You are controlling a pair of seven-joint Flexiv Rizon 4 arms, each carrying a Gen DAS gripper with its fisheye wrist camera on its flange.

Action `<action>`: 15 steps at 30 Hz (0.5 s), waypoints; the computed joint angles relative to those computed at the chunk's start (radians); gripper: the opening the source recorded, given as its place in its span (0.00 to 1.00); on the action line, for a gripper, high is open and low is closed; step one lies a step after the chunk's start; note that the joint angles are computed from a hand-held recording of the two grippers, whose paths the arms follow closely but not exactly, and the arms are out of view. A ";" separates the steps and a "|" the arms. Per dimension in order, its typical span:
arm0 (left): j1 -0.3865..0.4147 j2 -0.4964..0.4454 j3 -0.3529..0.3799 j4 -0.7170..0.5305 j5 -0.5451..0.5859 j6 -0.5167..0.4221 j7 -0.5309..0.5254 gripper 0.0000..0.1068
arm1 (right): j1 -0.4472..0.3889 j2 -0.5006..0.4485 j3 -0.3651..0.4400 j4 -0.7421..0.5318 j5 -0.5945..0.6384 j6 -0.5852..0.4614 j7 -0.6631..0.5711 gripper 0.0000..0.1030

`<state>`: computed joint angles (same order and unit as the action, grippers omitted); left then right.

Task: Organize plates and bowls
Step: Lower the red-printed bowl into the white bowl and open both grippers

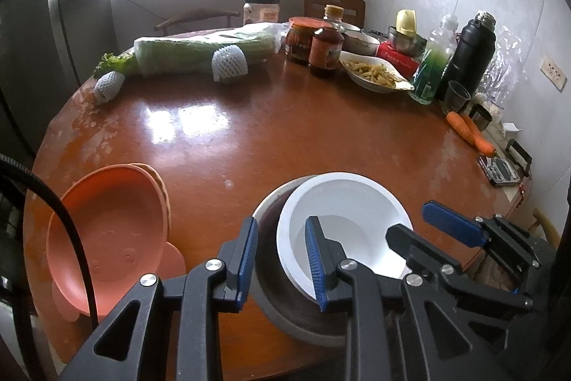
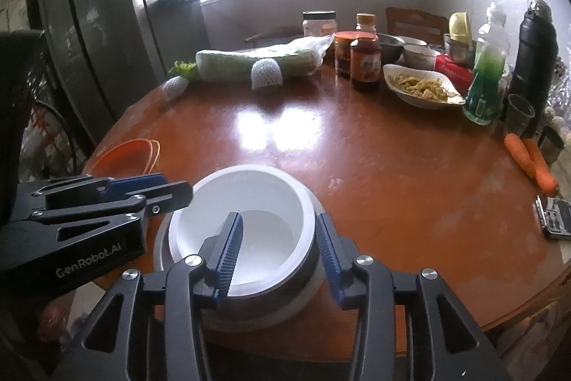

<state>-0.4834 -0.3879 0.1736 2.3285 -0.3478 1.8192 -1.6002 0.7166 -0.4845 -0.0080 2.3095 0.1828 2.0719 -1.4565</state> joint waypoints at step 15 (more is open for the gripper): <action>-0.035 0.024 0.020 0.053 -0.063 0.042 0.010 0.38 | -0.012 0.023 0.005 0.012 0.026 0.023 -0.010 0.57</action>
<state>-0.5188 -0.3641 0.1935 2.3812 -0.4107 1.8616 -1.5906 0.7048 -0.4618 -0.0025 2.3218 0.2084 2.0944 -1.4667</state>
